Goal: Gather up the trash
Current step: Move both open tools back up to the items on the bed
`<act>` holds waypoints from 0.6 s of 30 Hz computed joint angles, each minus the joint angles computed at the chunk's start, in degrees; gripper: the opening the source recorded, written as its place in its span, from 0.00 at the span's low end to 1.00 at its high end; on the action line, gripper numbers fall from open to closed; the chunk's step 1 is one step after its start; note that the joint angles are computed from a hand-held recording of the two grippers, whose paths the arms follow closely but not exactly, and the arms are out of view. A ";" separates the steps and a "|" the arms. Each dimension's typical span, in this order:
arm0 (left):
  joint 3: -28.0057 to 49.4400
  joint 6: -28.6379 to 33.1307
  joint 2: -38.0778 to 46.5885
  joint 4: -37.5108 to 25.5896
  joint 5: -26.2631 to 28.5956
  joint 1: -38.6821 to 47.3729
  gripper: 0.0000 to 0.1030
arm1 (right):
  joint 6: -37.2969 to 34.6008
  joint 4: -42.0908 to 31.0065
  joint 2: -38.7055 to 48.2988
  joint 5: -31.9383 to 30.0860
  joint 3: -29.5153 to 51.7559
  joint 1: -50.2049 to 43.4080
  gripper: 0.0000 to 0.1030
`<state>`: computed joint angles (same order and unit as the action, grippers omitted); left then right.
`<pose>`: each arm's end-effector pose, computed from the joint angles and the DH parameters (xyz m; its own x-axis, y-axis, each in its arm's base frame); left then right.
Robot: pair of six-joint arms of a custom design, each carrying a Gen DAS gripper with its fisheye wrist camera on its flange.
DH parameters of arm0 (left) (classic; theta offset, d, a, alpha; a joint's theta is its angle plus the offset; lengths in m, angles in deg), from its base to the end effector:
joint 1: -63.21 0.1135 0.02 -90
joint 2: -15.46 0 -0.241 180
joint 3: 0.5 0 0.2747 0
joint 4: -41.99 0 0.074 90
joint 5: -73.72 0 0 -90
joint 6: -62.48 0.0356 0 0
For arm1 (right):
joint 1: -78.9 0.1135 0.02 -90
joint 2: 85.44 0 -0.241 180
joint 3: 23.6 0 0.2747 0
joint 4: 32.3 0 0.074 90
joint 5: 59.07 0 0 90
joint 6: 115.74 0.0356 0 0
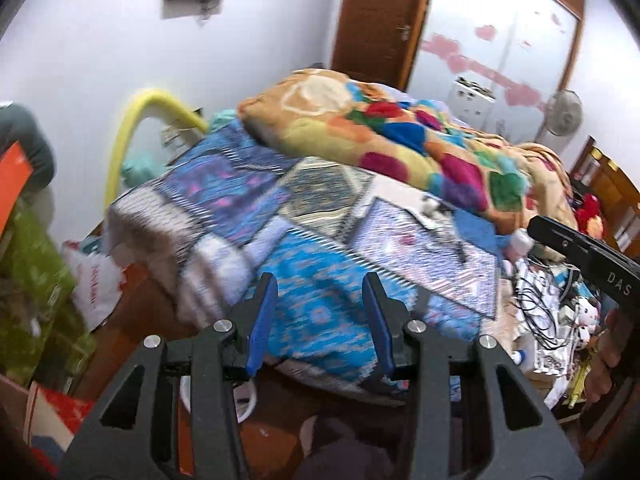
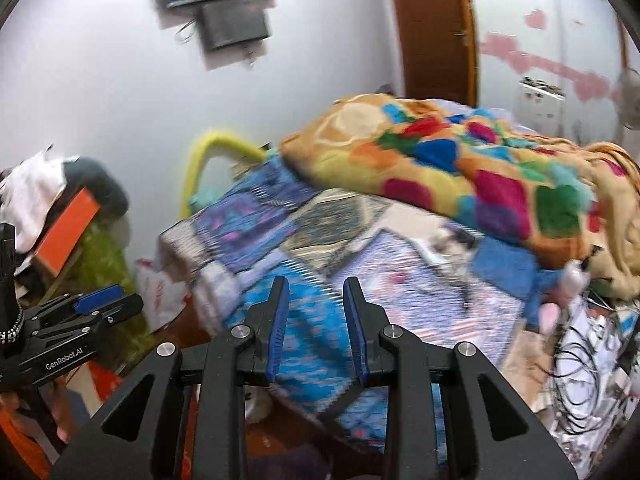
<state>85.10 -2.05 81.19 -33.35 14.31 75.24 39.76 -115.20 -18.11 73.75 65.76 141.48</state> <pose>0.2371 0.0320 0.3404 -0.6833 0.2329 -0.6920 0.4392 0.8882 -0.1347 0.1276 0.1935 0.3515 -0.6206 0.2531 -0.7421 0.1592 0.9674 0.1967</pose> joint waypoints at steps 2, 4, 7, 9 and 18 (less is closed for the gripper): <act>-0.65 -3.75 -0.40 2.00 -1.88 -5.31 0.42 | 1.60 -2.92 -3.36 0.67 -1.73 -0.73 0.25; -1.34 -7.74 -0.11 4.42 -4.28 -11.30 0.42 | 2.46 -5.85 -7.22 0.85 -3.76 -2.26 0.25; -1.99 -11.78 1.40 7.59 -7.37 -18.30 0.42 | 1.80 -8.69 -12.93 0.37 -7.03 -5.99 0.25; -2.06 -13.98 2.94 9.50 -9.18 -22.13 0.42 | -0.21 -9.09 -16.63 -0.67 -9.50 -9.33 0.25; 1.78 -21.69 17.23 19.10 -15.54 -33.80 0.49 | -23.28 2.64 -28.20 -17.43 -23.41 -33.85 0.25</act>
